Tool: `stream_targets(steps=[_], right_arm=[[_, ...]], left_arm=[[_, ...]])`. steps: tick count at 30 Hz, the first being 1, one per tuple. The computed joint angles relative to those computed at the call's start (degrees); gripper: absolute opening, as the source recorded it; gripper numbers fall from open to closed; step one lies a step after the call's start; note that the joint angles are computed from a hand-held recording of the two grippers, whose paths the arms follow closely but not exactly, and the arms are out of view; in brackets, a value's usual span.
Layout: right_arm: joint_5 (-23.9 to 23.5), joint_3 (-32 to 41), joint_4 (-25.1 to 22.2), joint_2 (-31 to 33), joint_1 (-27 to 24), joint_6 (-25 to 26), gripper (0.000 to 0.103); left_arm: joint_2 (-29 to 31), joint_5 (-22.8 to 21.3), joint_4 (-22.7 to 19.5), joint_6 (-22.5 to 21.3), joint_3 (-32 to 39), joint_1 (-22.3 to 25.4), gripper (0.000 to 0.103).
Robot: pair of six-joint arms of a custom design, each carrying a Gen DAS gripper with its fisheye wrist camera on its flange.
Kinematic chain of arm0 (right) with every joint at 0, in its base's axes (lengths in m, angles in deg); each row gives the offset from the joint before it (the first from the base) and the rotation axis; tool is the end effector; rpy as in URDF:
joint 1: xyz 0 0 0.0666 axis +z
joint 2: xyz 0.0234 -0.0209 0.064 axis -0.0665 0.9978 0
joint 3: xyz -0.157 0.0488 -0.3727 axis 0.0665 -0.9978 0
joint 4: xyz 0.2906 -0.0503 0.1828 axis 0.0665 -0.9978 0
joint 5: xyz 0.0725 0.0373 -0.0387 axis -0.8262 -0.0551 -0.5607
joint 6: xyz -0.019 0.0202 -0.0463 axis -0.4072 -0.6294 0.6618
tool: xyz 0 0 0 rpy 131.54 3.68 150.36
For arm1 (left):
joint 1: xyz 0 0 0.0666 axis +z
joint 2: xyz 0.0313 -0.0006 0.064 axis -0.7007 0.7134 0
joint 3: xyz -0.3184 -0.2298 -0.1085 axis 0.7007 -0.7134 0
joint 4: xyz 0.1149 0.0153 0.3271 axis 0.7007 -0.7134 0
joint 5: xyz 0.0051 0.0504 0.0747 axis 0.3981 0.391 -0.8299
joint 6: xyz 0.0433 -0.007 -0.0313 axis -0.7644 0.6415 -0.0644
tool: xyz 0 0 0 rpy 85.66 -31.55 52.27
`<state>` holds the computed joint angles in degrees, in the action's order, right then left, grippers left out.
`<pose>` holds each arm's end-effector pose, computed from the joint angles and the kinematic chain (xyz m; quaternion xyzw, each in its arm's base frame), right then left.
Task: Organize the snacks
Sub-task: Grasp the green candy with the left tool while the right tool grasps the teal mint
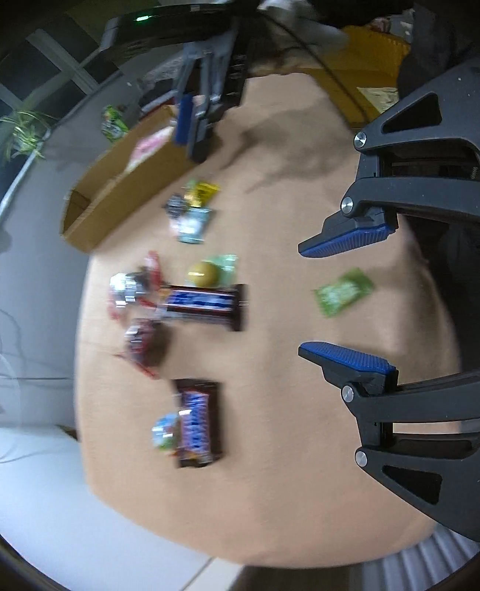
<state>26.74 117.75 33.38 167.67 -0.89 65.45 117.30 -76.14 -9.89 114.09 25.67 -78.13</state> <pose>0.4484 0.0288 0.3218 -0.2253 0.9583 0.0615 0.1645 0.3880 -0.2641 0.3222 0.0757 0.9762 -0.1502 0.1371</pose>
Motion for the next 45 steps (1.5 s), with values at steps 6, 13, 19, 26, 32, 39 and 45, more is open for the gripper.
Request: stream_targets(steps=[6, 13, 19, 26, 32, 39, 45], right_arm=[[0.36, 2.71, -2.96, 4.77, 1.89, 2.3, 0.059], [3.9, 5.79, -5.1, 8.43, 4.05, 5.4, 0.059], [5.91, 7.73, -6.8, 10.29, 5.1, 8.37, 0.059], [5.96, 11.23, -9.61, 13.62, 5.69, 8.86, 0.059], [7.01, 12.58, -9.72, 15.13, 7.34, 8.53, 0.05], [6.48, 11.11, -9.59, 14.89, 7.74, 7.94, 0.026], [4.79, 10.97, -9.71, 14.83, 6.98, 7.78, 0.026]], left_arm=[[0.61, 0.77, 0.05, 1.61, -1.91, -1.39, 0.046], [1.57, 1.03, -0.19, 2.52, -2.51, -2.73, 0.046], [2.51, 1.33, -0.17, 3.89, -2.23, -3.02, 0.041], [4.42, -0.22, -1.29, 4.14, -0.11, -3.3, 0.034], [5.02, -1.85, -1.89, 4.27, 0.75, -3.57, 0.024], [4.48, -2.57, -1.51, 3.18, -0.13, -2.98, 0.02], [3.56, -1.58, 0.23, 4.22, -1.75, -2.72, 0.019]])
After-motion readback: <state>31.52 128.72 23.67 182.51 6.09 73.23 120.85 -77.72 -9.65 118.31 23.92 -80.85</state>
